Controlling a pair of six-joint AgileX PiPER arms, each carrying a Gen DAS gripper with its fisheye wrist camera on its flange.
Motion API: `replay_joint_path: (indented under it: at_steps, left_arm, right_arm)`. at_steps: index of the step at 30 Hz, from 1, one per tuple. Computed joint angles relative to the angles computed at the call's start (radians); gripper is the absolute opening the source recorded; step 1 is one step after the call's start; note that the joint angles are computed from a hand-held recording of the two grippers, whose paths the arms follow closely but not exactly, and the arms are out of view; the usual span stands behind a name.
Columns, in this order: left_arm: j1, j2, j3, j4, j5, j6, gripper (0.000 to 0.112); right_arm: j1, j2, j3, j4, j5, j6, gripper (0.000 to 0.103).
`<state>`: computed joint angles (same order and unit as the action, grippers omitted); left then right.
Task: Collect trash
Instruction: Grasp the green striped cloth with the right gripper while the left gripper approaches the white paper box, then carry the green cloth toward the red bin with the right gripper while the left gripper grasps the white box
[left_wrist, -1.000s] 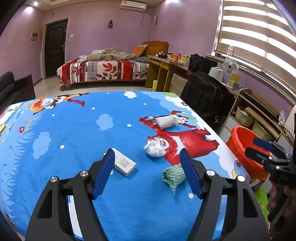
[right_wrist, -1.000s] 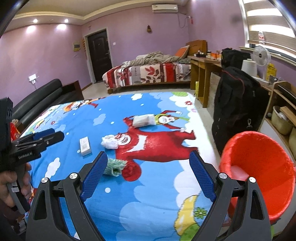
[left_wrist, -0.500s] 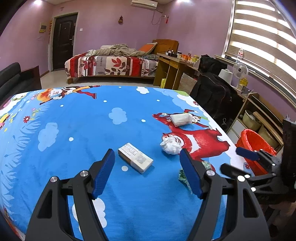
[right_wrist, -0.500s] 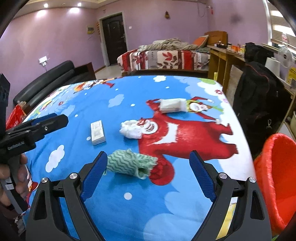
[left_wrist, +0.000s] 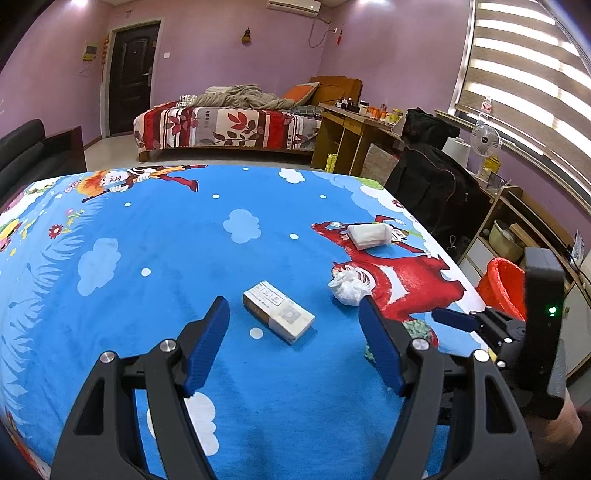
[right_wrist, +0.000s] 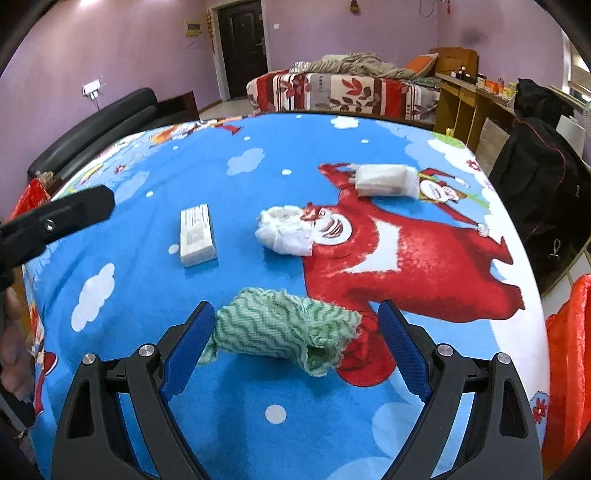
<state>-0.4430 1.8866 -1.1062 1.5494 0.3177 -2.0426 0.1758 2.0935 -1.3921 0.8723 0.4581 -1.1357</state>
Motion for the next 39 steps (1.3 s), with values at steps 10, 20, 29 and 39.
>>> replay_joint_path:
  at_steps: [10,20,29,39]
  left_arm:
    - [0.014,0.020,-0.004,-0.009,-0.016,-0.001,0.070]
    - [0.028,0.089,-0.062,-0.127,-0.027,0.117,0.070]
    - [0.045,0.195,-0.213,-0.469,-0.033,0.466,0.069]
    - [0.072,0.340,-0.444,-0.951,0.075,0.920,0.059]
  right_arm:
    - [0.008,0.034,-0.033,-0.057,0.058,0.028,0.053]
    - [-0.019,-0.009,0.020,0.033,0.048,-0.074,0.045]
    - [-0.105,-0.064,0.057,0.122,0.043,-0.148,0.045]
    - [-0.226,-0.094,0.056,0.189,0.074,-0.188,0.045]
